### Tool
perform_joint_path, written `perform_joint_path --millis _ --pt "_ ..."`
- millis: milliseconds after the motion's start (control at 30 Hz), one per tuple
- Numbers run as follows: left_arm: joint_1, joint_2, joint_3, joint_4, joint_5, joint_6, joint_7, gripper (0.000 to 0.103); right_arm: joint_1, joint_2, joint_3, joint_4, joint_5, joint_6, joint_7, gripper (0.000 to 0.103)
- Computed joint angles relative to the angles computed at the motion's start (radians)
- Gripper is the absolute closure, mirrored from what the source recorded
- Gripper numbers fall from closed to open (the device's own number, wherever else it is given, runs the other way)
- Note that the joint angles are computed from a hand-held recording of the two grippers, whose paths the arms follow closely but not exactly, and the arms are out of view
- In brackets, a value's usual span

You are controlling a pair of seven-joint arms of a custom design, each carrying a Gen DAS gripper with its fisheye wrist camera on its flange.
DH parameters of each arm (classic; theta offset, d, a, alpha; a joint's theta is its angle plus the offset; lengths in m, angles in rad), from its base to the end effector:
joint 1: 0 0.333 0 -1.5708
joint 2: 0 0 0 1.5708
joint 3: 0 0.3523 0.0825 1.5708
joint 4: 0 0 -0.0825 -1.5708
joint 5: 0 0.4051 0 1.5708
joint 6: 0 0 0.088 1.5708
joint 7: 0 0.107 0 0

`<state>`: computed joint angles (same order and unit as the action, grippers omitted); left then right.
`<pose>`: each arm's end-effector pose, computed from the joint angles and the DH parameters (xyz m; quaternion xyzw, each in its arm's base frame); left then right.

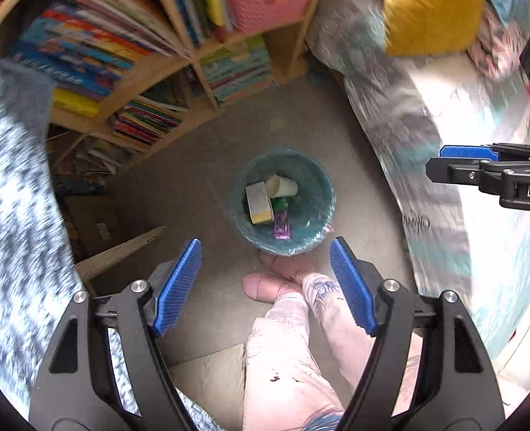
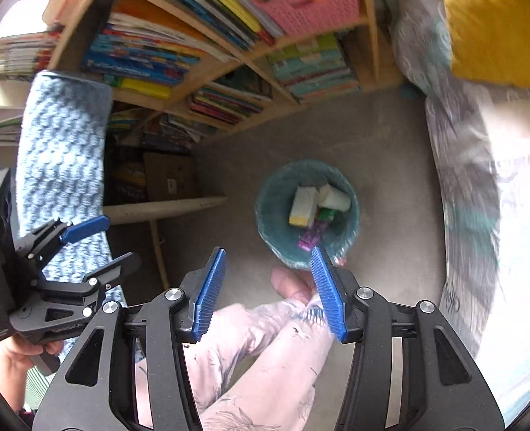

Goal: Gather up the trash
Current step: 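Open both tools to drop the box and cup into the wastebasket, then turn both tools back toward the rug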

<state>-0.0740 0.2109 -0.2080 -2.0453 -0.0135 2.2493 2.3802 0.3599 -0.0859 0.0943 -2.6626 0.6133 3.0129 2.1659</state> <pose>0.5844 -0.1655 0.3627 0.2436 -0.9695 0.0227 0.0145 0.4250 0.1602 0.3263 -0.3966 0.8888 0.0420 0.2257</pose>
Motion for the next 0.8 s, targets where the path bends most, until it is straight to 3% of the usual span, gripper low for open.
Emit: perform_joint_path --millis 133,233,333,400,667,800 --pt "0.038 -0.054 0.017 0.005 -0.085 0.029 0.006 0.029 -0.065 -0.018 0.034 0.054 -0.25 -0.018 0.098 0.042" --pt "0.07 -0.096 0.043 0.01 -0.148 0.065 0.001 0.024 -0.068 0.008 0.028 0.151 -0.336 -0.056 0.059 0.041" --pt "0.102 -0.124 0.078 0.024 -0.183 0.099 -0.033 0.022 -0.048 0.069 0.019 0.286 -0.366 -0.098 -0.041 0.032" --pt "0.124 -0.135 0.099 0.037 -0.188 0.122 -0.073 0.021 -0.034 0.128 0.02 0.398 -0.339 -0.123 -0.148 0.032" --pt "0.219 -0.157 0.168 0.074 -0.175 0.259 -0.234 0.008 0.028 0.376 0.036 0.858 -0.372 -0.272 -0.386 0.014" --pt "0.272 -0.145 0.199 0.094 -0.138 0.307 -0.313 0.007 0.066 0.501 0.047 1.084 -0.385 -0.36 -0.473 0.014"
